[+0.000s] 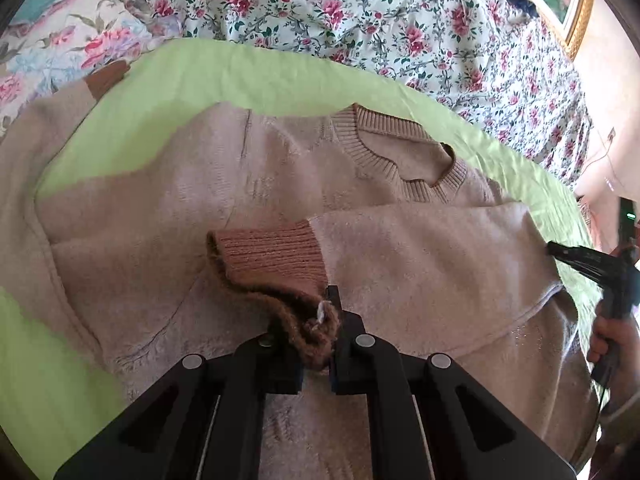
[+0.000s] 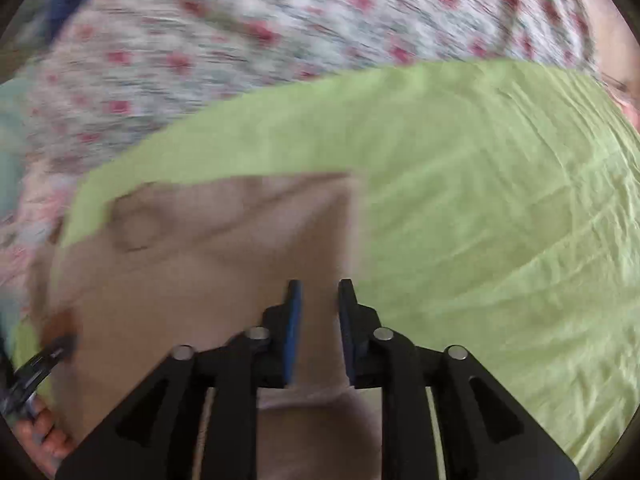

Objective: Fold small clothes

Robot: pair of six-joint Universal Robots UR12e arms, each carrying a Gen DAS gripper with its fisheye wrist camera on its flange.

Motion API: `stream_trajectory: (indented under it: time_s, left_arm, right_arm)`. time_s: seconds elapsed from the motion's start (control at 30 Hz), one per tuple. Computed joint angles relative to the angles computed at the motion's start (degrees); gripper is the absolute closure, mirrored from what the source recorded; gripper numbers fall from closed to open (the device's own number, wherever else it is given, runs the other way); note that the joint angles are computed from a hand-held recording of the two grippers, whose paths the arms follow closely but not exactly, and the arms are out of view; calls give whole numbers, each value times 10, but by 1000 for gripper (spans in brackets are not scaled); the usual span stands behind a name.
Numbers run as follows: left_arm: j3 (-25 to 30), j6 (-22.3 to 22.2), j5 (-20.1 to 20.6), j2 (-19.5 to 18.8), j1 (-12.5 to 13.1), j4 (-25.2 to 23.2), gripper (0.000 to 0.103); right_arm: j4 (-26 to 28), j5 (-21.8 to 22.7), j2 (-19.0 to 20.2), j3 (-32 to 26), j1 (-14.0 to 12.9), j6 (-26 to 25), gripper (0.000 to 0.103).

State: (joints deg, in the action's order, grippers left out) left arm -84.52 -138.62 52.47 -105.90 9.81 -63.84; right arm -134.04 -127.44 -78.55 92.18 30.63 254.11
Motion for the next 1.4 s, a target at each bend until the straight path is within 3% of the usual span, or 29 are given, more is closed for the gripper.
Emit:
stream_trajectory:
  time_s: [0.07, 0.1, 0.23, 0.4, 0.43, 0.47, 0.53, 0.63, 0.7, 0.83, 0.9, 1.0, 1.07, 1.1, 1.2, 1.4]
  left_arm:
    - [0, 2, 2, 0, 1, -4, 94]
    - [-1, 2, 3, 2, 3, -5, 93]
    - [0, 20, 1, 9, 23, -23, 89]
    - [18, 16, -2, 9, 57, 16, 88]
    - [26, 5, -1, 5, 60, 28, 82]
    - [40, -16, 4, -5, 61, 49, 68]
    - [69, -64, 31, -26, 58, 98, 50]
    - [124, -104, 76, -66, 45, 133, 42]
    - [174, -106, 120, -99, 28, 127, 40]
    - [274, -75, 223, -173, -9, 112, 23]
    - [305, -74, 271, -199, -22, 115, 24]
    - [348, -65, 301, -234, -32, 90, 29]
    - [368, -66, 300, -247, -31, 64, 86]
    - [376, -69, 285, -250, -27, 46, 88]
    - [347, -75, 239, -232, -13, 75, 92]
    - [250, -88, 98, -152, 20, 92, 93]
  right_arm:
    - [-7, 50, 8, 3, -6, -7, 62]
    - [25, 58, 9, -2, -7, 7, 62]
    - [34, 41, -5, 10, 6, 74, 63]
    - [-55, 17, 2, -6, 38, 18, 57]
    - [-82, 25, 9, -11, 41, 3, 57]
    - [-123, 33, 14, -13, 48, -13, 56]
    - [-144, 38, 28, -28, 57, -27, 54]
    - [-173, 66, 40, -35, 67, -27, 53]
    - [-178, 90, 48, -41, 68, -26, 53]
    - [-173, 117, 58, -49, 68, -21, 53]
    - [-175, 128, 60, -48, 66, -16, 53]
    - [-169, 132, 61, -47, 62, -7, 53]
    - [-168, 130, 60, -46, 60, -6, 53]
    - [-168, 127, 60, -46, 60, -7, 53]
    - [-173, 117, 58, -45, 62, -11, 53]
    - [-190, 101, 56, -42, 68, -9, 53]
